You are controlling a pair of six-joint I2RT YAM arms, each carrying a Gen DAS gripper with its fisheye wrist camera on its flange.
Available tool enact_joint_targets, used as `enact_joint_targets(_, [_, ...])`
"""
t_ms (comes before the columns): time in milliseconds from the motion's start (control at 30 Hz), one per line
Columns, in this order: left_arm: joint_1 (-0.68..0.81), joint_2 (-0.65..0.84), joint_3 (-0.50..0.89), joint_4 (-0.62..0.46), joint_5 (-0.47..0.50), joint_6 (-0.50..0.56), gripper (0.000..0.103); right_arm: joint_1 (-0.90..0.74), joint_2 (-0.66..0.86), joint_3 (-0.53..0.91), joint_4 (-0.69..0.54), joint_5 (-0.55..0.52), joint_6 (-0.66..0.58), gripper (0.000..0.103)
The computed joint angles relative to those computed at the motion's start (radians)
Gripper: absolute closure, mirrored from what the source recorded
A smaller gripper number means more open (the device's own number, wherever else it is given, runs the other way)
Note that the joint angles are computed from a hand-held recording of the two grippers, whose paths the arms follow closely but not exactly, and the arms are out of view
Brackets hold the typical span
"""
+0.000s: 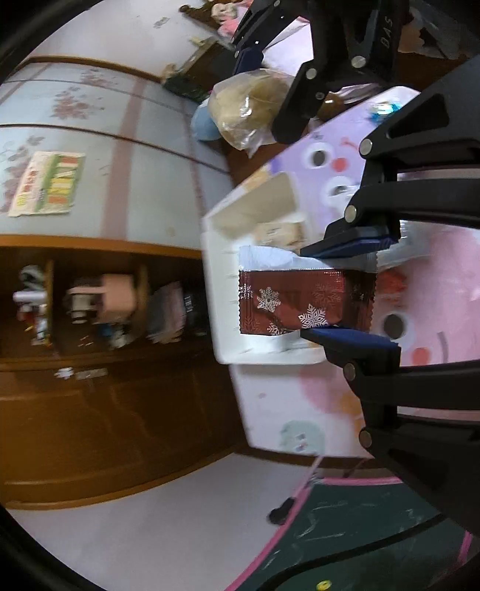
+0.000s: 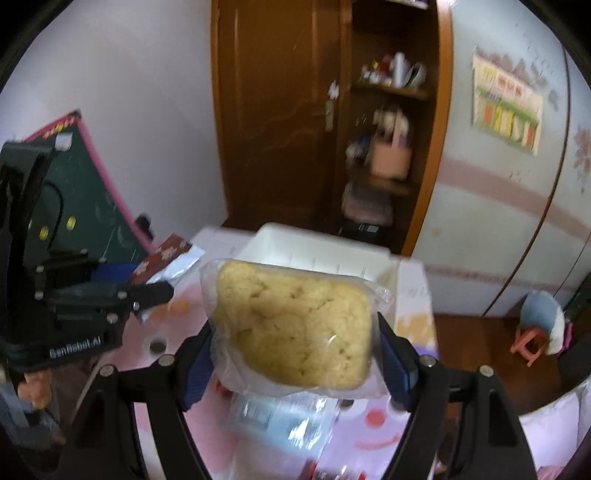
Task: Organize snacks
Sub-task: 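Lower the brown packet and cake bag into the white tray and open both tools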
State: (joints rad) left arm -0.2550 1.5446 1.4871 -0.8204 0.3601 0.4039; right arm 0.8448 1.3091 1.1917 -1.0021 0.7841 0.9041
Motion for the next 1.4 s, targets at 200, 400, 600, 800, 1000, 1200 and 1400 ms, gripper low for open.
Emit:
enact_joint_targets(200, [-0.063, 0.136, 0.216, 0.041, -0.069, -0.121, 0.070, -0.194, 0.048, 0.139, 0.073, -0.034, -0.168, 0.026])
enact_joint_targets(400, [-0.105, 0.319, 0.404, 0.076, -0.106, -0.212, 0.070, -0.368, 0.107, 0.164, 0.203, -0.117, -0.272, 0.026])
enact_joint_targets(600, [-0.145, 0.485, 0.498, 0.118, -0.163, -0.258, 0.070, -0.484, 0.181, 0.151, 0.288, -0.189, -0.283, 0.025])
enact_joint_targets(800, [-0.173, 0.631, 0.597, 0.121, -0.223, -0.287, 0.068, -0.574, 0.275, 0.130, 0.352, -0.264, -0.282, 0.025])
enact_joint_targets(1000, [-0.173, 0.687, 0.606, 0.170, -0.287, -0.322, 0.012, -0.646, 0.345, 0.115, 0.378, -0.396, -0.249, 0.024])
enact_joint_targets(1200, [-0.146, 0.662, 0.541, 0.231, -0.249, -0.338, 0.009, -0.692, 0.332, 0.048, 0.419, -0.525, -0.205, 0.022])
enact_joint_targets(1400, [-0.131, 0.556, 0.410, 0.278, -0.230, -0.318, 0.009, -0.631, 0.287, 0.056, 0.398, -0.451, -0.216, 0.016])
